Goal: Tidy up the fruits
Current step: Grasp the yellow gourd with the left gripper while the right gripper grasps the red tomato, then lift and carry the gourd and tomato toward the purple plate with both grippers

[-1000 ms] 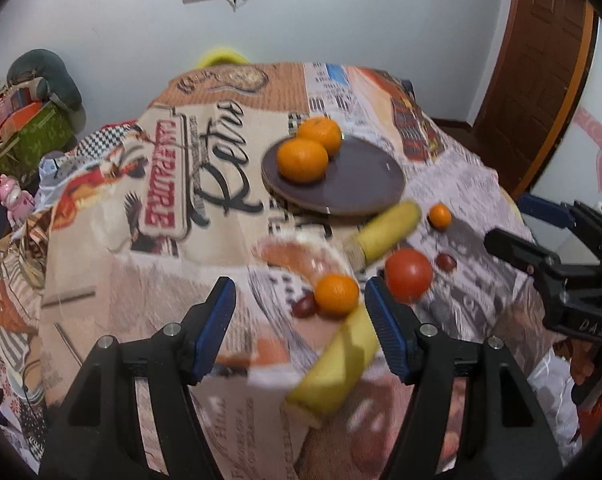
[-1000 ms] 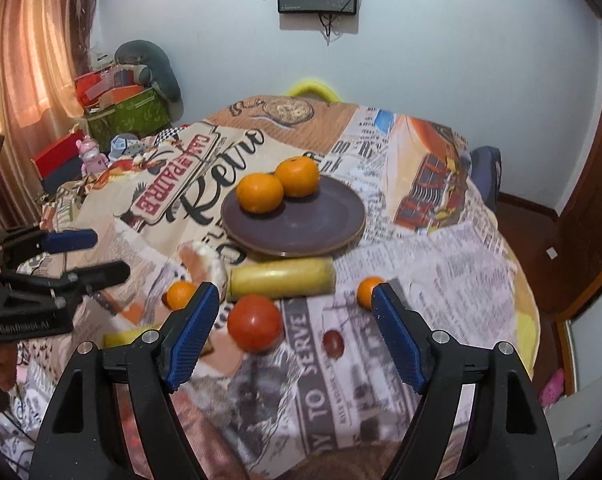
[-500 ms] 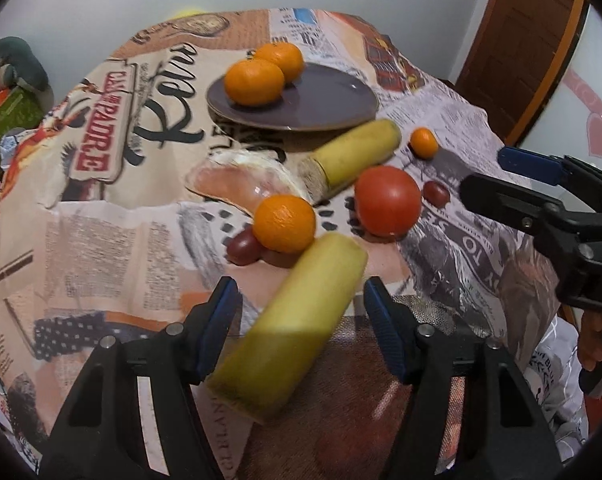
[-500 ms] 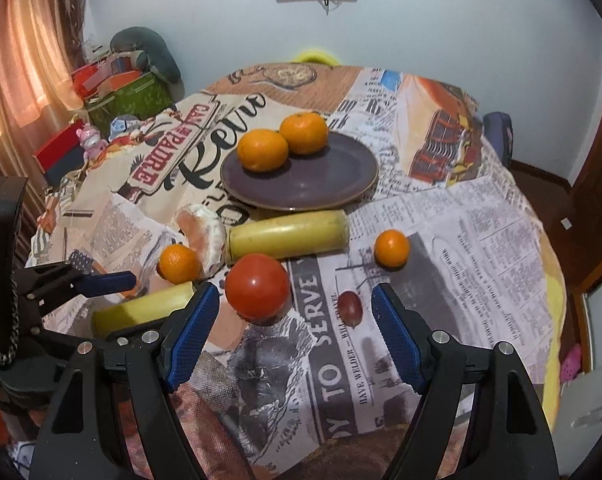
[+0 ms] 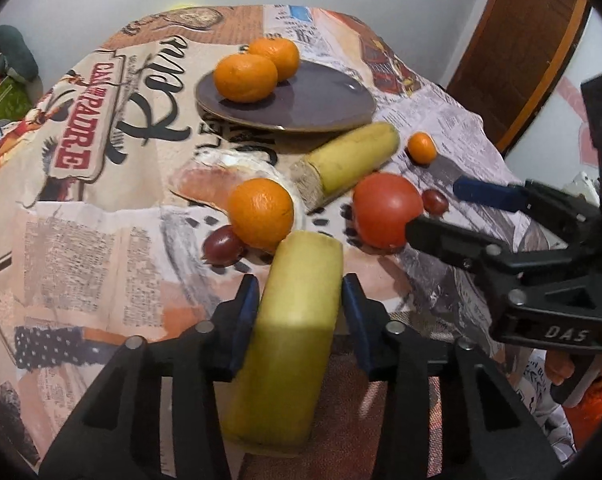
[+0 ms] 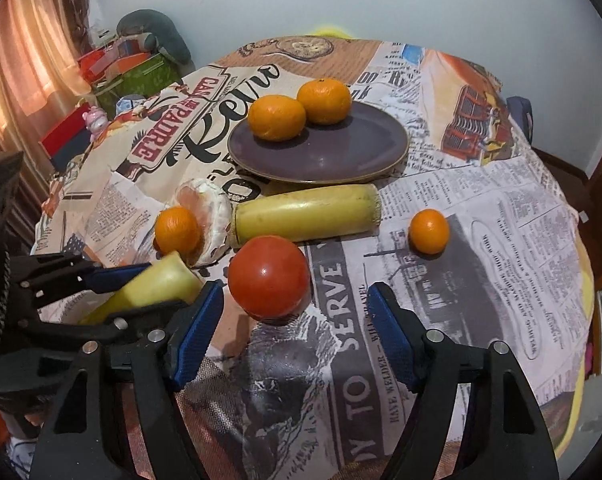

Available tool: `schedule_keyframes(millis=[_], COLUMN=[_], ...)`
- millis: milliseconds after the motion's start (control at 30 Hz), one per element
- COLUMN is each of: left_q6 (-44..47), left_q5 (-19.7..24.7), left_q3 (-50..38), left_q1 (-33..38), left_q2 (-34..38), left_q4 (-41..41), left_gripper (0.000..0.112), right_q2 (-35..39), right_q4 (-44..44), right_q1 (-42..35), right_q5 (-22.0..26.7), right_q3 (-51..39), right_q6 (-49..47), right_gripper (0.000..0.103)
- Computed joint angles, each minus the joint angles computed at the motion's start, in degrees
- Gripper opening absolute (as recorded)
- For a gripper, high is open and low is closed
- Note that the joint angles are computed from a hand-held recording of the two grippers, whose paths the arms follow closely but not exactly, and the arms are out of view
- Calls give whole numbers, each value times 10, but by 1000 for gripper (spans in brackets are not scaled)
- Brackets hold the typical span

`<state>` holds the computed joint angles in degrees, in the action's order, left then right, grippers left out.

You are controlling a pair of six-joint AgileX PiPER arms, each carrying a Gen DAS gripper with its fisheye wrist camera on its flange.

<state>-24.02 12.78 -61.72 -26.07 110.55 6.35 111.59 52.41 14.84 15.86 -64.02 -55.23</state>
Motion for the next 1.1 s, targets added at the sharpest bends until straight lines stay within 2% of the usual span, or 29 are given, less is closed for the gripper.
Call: schedule_keyframes(millis=[167,267,433,500,600,733,867,967,1100], left_q6=[73,39,37,40,36,0,-46,-49,-117], left_q5=[-14,-18,-19,-20,-23,-25,-24,-20,-12], left_q3=[18,24,22,22,26,34,39,38,28], left_q1=[21,20,22,24,25,20,12,7,-5], left_q2=[-28,-39,-46,-49,-60,-80,-103,-119,-131], left_q4=[-81,-45,-39,-43,-40,-2,45,50,124], left_gripper=[39,39,39,39,39,38,37,37,37], right_q2=[17,33,66,74,70,57,37,16,-10], right_q4=[-21,-42,-74,-49,-29,-41,-7,13,37], right_q1=[2,7,10,4,2,4,-6,-13,-20], right_q5=[10,17,44,63,71,56,52,48,36], right_q3=[-21,-38,-76,-83,-79,-65,-47,-35,-22], right_q6=[19,41,78,57,38,44,12,-7,-33], right_gripper=[71,70,59,48,46,45,45,45,45])
